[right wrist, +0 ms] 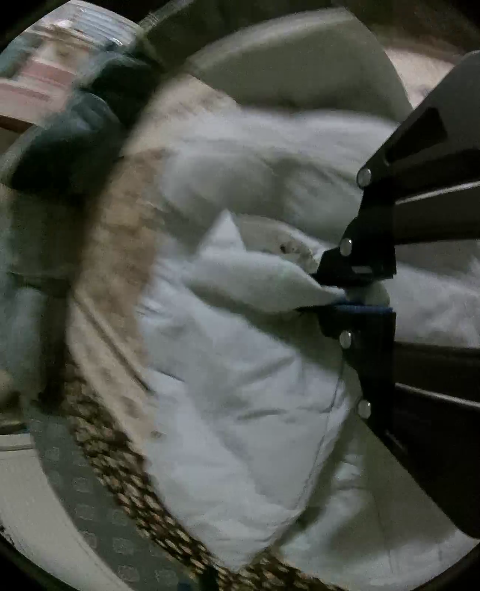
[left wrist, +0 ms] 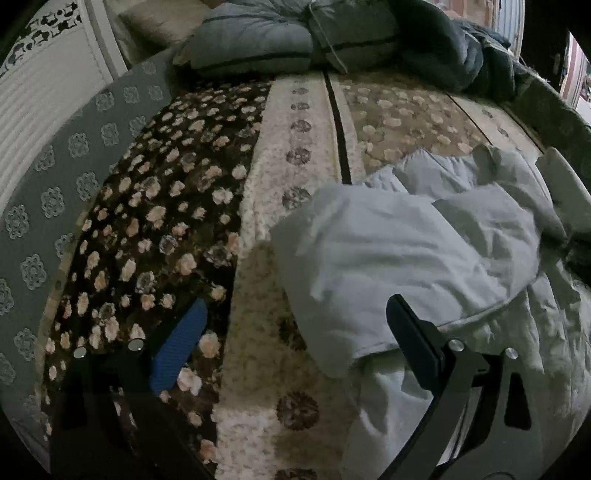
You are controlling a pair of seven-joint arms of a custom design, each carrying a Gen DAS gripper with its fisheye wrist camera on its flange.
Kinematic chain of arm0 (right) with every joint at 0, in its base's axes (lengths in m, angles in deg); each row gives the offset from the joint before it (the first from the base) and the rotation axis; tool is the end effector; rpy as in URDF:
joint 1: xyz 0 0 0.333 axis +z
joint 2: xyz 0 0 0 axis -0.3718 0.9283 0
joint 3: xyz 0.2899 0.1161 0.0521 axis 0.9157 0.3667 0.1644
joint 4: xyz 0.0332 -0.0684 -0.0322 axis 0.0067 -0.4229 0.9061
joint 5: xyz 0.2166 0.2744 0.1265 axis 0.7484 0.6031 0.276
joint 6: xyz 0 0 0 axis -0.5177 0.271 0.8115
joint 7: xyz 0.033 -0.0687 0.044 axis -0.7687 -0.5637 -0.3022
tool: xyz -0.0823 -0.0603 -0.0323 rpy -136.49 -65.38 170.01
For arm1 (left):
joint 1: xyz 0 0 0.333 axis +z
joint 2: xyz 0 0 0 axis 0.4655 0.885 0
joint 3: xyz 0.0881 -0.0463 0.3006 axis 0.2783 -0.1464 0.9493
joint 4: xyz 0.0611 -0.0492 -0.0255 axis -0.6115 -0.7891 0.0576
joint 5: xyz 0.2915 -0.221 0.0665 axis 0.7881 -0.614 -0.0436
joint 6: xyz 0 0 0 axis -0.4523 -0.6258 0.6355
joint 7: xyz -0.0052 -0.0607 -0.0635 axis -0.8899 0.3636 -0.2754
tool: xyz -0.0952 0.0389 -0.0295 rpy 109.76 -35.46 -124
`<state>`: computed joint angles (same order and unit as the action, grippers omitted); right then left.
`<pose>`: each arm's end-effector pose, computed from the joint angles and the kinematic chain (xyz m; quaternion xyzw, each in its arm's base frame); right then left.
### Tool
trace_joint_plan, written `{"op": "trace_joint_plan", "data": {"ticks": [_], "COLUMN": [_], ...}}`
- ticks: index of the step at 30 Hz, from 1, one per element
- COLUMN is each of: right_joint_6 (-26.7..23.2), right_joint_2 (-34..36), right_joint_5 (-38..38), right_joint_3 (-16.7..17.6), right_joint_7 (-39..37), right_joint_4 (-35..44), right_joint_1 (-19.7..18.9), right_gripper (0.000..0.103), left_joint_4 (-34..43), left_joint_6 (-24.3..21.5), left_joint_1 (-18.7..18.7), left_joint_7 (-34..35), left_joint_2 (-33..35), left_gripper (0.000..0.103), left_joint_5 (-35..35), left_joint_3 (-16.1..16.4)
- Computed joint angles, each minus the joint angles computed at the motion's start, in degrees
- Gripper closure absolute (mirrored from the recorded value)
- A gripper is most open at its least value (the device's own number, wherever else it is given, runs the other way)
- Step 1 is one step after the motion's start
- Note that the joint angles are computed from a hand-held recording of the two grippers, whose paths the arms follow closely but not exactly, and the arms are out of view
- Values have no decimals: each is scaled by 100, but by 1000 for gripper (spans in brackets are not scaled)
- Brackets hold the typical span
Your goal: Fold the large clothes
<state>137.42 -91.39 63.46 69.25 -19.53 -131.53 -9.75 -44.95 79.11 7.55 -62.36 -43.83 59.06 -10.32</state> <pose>0.5063 0.1368 0.6146 -0.8778 0.3856 -0.1721 0.2262 0.3166 -0.2724 0.6181 -0.8011 0.5302 -0.1010 0.2588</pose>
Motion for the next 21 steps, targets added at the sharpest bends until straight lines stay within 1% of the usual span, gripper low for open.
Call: {"op": "trace_joint_plan", "data": {"ticks": [1, 2, 3, 4, 5, 6, 7, 8, 9, 10, 11, 12, 14, 15, 16, 17, 18, 19, 20, 21], "right_joint_6": [182, 503, 812, 966, 800, 316, -159, -368, -302, 21, 234, 438, 772, 803, 856, 883, 919, 961, 1006, 1028], "right_joint_2": [29, 66, 110, 190, 407, 698, 908, 974, 893, 704, 593, 485, 368, 396, 362, 369, 369, 350, 322, 286], "right_joint_5": [34, -56, -355, -705, -1145, -1183, -820, -511, -604, -884, -1093, -1340, -1655, -1717, -1749, -1739, -1766, -1866, -1893, -1722], "right_joint_3": [-26, -49, -213, -191, -31, -70, -310, -399, -404, -369, -333, -286, -229, -215, -219, -238, -246, -234, -236, -269], "right_joint_7": [145, 429, 749, 1026, 1319, 1372, 1189, 933, 785, 687, 647, 643, 690, 708, 697, 643, 635, 744, 813, 743], "right_joint_4": [130, 248, 308, 395, 636, 977, 1202, 1227, 1052, 682, 444, 194, -153, -165, -246, -249, -241, -232, -224, -200], "right_joint_1": [-47, -155, -106, -258, -610, -761, -716, -756, -760, -739, -725, -715, -721, -724, -727, -735, -750, -780, -800, -784], "right_gripper": [95, 95, 96, 96, 96, 96, 96, 95, 95, 95, 92, 92, 89, 87, 86, 81, 69, 60, 45, 37], "left_joint_4": [31, 100, 95, 86, 75, 75, 77, 73, 73, 24, -18, -13, 89, 66, -68, -189, -343, -439, -477, -510], "left_joint_6": [-75, 96, 127, 242, 313, 431, 553, 654, 786, 1073, 1273, 1413, 1443, 1567, 1847, 2096, 2435, 2677, 2793, 2938], "left_joint_1": [-66, 68, 58, 41, 18, 11, 5, 9, 16, 20, 26, 44, 116, 133, 145, 164, 188, 222, 264, 311], "left_joint_7": [4, -16, -11, -4, 22, 57, 122, 162, 202, 277, 363, 451, 528, 570, 693, 815, 996, 1128, 1192, 1280], "left_joint_2": [14, 229, 243, 305, 323, 406, 518, 615, 720, 855, 939, 1072, 1389, 1440, 1400, 1357, 1325, 1335, 1360, 1419], "left_gripper": [4, 3, 3, 3, 3, 3, 3, 3, 3, 3, 3, 3, 3, 3, 3, 3, 3, 3, 3, 3], "left_joint_5": [44, 105, 79, 33, -11, -25, -23, -24, -50, -164, -279, -368, -291, -261, -304, -401, -619, -830, -962, -1149], "left_joint_3": [60, -11, 16, 44, 63, 84, 100, 121, 158, 251, 325, 374, 379, 396, 460, 527, 643, 727, 762, 824]}}
